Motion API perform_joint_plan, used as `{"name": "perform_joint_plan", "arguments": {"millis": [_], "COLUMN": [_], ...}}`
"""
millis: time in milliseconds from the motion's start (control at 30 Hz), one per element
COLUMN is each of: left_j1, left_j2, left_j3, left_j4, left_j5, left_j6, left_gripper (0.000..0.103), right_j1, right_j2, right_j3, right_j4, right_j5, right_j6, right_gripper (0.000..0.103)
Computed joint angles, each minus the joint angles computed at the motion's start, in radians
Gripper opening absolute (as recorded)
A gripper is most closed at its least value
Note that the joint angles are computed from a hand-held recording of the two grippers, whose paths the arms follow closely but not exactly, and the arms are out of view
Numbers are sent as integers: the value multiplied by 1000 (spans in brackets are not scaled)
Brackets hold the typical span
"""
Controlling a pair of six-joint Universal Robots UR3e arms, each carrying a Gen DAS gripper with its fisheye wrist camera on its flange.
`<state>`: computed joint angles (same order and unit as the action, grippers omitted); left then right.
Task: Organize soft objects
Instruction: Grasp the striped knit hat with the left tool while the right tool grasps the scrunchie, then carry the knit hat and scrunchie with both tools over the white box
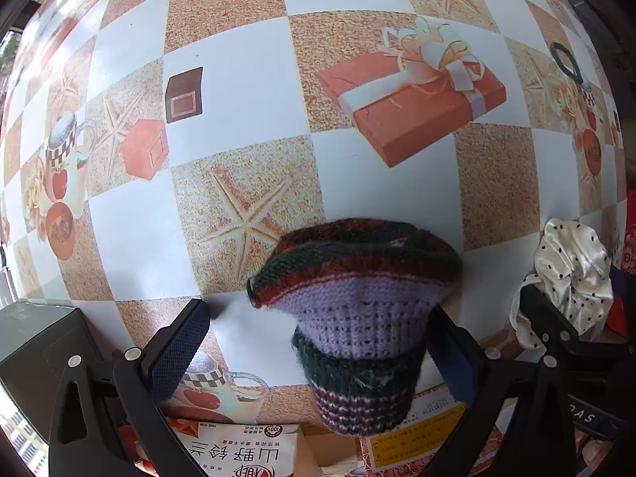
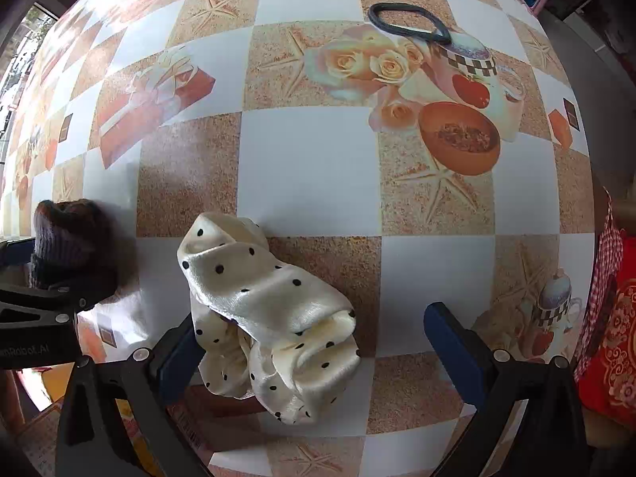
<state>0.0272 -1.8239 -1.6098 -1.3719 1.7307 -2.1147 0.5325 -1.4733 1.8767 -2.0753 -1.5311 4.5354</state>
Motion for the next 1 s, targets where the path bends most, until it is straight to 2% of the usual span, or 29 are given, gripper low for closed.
{"name": "perform_joint_plan", "arguments": {"millis": [100,167,333,567,633,667,700,733,767,800,833,1000], "left_j1": [4,2,3,-2,4,9,15,20,24,24,18,60], "left_j2": [-10,-17,-34,-46,-32,-18,1,21,41,57,70,73], "left_j3": [18,27,40,57,42,33,20,12,6,6,1,79], "left_j4": [-10,-14,-10,-16,-4,-4,3,3,2,-6,-1,-87], "left_j5": [2,4,4,5,-7,-19,-32,-47,-65,-77,-77,-120], "left_j6": [2,-1,0,-6,17,35,56,81,107,135,156,167], "left_gripper": [103,103,103,103,102,100,94,82,74,47,35,34], "right_j1": [-33,-47,8,-15,-22,-25,-23,-17,-19,-28,-32,-14], "right_j2": [-23,-83,-198,-77,-36,-27,-16,-9,-19,-37,-52,-125], "right_j3": [25,90,124,51,7,-2,-30,-56,-52,-26,-12,-41], "right_j4": [-6,-57,-54,-79,-46,-43,-14,5,-8,-42,-53,-18], "right_j5": [42,54,-53,-26,-21,-13,-18,-29,-29,-12,-7,-52], "right_j6": [-42,-12,102,-12,-38,-51,-59,-71,-86,-95,-89,-73], "right_gripper": [103,103,103,103,102,82,67,46,34,23,23,23]}}
